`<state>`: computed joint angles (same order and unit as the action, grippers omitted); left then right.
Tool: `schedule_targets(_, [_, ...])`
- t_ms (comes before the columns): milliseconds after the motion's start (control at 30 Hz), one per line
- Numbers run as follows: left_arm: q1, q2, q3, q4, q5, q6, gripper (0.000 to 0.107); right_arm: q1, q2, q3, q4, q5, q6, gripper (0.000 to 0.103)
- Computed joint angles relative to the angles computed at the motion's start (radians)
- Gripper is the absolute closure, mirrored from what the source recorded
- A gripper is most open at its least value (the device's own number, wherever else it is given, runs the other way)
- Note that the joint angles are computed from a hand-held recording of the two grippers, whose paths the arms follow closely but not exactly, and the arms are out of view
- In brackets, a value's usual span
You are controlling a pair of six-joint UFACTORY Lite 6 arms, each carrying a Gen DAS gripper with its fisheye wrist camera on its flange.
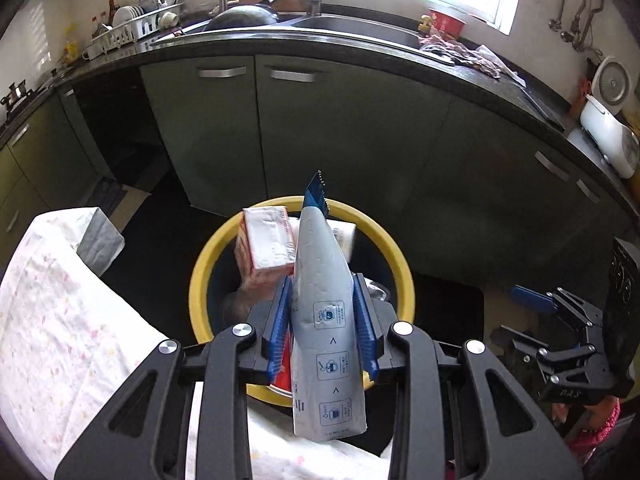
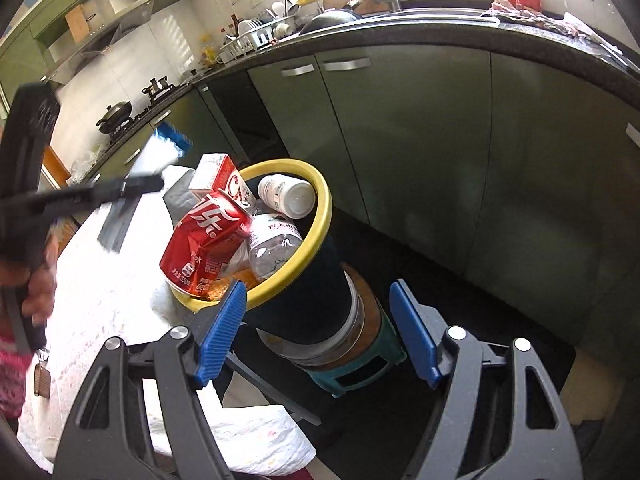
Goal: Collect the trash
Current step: 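Carry the white tube over the yellow-rimmed bin and open the left gripper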
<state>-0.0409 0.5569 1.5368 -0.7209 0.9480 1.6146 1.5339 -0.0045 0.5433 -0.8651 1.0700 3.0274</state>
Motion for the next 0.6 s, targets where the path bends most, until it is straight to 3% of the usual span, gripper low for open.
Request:
schedule_targets(267, [-0.056, 0.324, 0.409, 0.232, 0.022, -0.392, 0.076, -0.063, 0.009, -0.055, -0.092, -0.092, 0.06, 0.033])
schedule_targets(467, [-0.066, 0.509, 0.642, 0.266, 0.085, -0.514, 0.076, -0.076, 0.016, -0.027, -0.102, -0.081, 0.024, 0.033])
schedule_targets(600, [-0.078, 0.53, 0.659, 0.265, 0.071, -0.518, 0.075, -0.077, 0.014, -0.014, -0.101, -0.064, 0.006, 0.033])
